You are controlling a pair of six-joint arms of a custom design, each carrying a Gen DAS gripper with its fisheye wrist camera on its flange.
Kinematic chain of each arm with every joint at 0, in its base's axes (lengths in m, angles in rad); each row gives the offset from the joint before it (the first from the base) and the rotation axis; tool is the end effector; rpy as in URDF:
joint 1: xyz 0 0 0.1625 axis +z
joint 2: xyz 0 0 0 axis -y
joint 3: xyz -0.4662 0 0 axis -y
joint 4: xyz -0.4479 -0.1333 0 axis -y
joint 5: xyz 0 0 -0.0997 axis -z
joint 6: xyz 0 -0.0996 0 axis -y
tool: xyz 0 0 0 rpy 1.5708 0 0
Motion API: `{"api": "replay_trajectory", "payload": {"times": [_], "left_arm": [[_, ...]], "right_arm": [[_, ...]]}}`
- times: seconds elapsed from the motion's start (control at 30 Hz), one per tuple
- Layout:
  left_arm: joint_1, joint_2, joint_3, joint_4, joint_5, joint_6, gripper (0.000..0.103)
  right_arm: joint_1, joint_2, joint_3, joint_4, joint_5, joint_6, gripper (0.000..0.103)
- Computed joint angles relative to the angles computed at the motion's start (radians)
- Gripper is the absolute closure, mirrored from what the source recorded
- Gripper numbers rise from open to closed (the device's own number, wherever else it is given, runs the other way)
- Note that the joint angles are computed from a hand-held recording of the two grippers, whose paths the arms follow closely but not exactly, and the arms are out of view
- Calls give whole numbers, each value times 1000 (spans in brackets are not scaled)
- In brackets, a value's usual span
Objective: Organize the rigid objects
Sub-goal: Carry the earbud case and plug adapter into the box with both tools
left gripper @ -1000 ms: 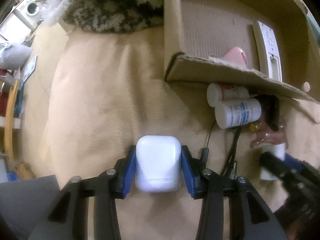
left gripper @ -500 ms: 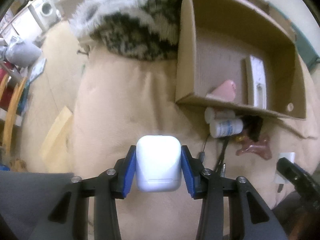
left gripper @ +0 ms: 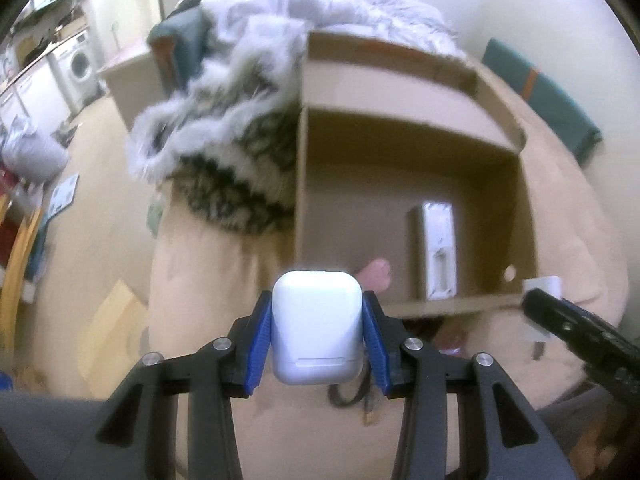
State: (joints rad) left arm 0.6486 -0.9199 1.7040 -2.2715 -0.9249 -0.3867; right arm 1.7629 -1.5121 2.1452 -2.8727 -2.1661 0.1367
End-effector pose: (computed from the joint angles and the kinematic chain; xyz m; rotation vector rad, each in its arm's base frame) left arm -0.4350 -0.5722 0.1295 0.7079 2.4459 -0.4344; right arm 0.1749 -0.4935 0.3600 -0.1967 -2.5015 0.9805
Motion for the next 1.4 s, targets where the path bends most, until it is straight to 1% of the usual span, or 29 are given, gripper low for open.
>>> {"api": "replay_trajectory", "payload": {"times": [0.13,0.3,0.4,0.5,0.57,0.6,0.7,0.73,0.83,0.93,1.03,1.17,1.37,1.4], "left_arm": [[-4,52,-66,-28,19,63,64],[-4,124,-132,-45,73,171,64],[10,162,-162,-51,63,213,64],[27,196,-176,-81,33,249,64],[35,213,-172,-103,32,281,64],[39,222,-174,-95,33,286,64],[54,233,-179,-72,-3,267,64],[58,237,-178,-79,-15,273,64],[62,244,-169,-99,-21,305,64],[71,247,-164,-109,-35,302,64],[79,250,-170,-87,-35,280,64],[81,249,-160,-107,-36,302,64],[82,248,-157,-104,-29,304,64],[83,248,-157,-105,-30,305,64]], "right_arm": [[-6,38,-51,-28,-29,-97,59],[-48,77,-100,-55,-4,-166,59],[-79,105,-130,-44,4,-190,59],[-106,126,-157,-11,16,-175,59],[-117,142,-173,2,15,-173,59],[-121,149,-179,9,15,-172,59],[-135,165,-191,45,22,-151,59],[-138,168,-192,59,20,-141,59],[-151,174,-196,93,18,-117,59],[-159,177,-199,125,16,-92,59],[-166,179,-201,155,15,-64,59],[-173,183,-207,178,11,-45,59],[-185,183,-215,205,23,-16,59],[-188,180,-213,204,34,-16,59]]}}
